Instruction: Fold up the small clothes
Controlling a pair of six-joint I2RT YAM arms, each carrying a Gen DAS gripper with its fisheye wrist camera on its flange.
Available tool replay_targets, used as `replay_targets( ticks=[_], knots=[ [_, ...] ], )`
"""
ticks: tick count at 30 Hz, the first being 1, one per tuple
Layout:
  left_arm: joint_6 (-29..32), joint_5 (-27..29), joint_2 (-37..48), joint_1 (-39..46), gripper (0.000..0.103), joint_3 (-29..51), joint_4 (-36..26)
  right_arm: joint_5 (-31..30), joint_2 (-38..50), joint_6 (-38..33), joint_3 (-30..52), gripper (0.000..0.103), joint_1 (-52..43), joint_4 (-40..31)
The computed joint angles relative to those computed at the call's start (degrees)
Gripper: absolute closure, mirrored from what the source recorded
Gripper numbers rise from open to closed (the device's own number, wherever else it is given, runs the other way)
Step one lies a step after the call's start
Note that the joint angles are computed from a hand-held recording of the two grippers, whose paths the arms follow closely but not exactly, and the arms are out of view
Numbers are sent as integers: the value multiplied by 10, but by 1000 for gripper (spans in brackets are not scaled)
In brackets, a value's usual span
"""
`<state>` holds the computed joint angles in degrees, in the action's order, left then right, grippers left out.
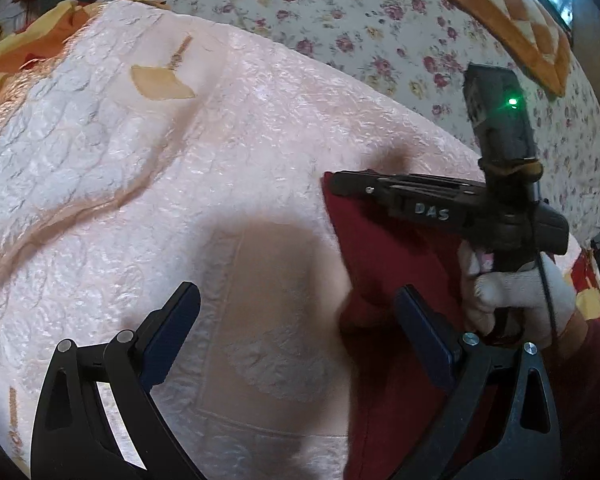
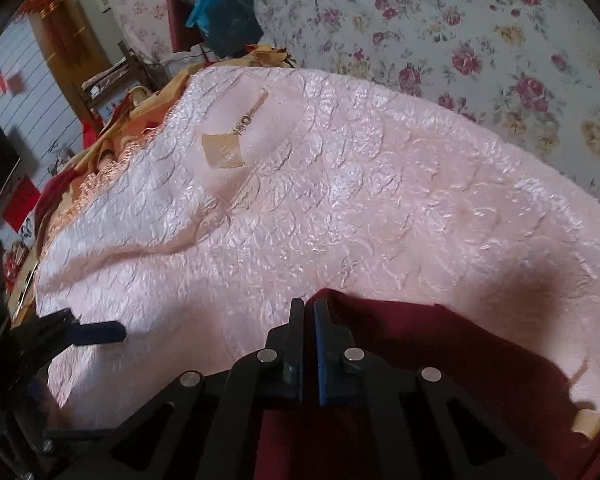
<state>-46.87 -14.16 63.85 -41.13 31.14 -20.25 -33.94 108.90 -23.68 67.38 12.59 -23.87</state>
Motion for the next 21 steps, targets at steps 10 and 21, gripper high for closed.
replay_targets(
  ticks=[10, 21],
  knots=[
    [35, -28, 116, -48, 4, 67, 2, -44, -198, -29, -108, 90, -130, -77],
    [16, -110, 162, -99, 4, 111, -30, 52, -184, -256, -116, 31, -550, -147]
  ],
)
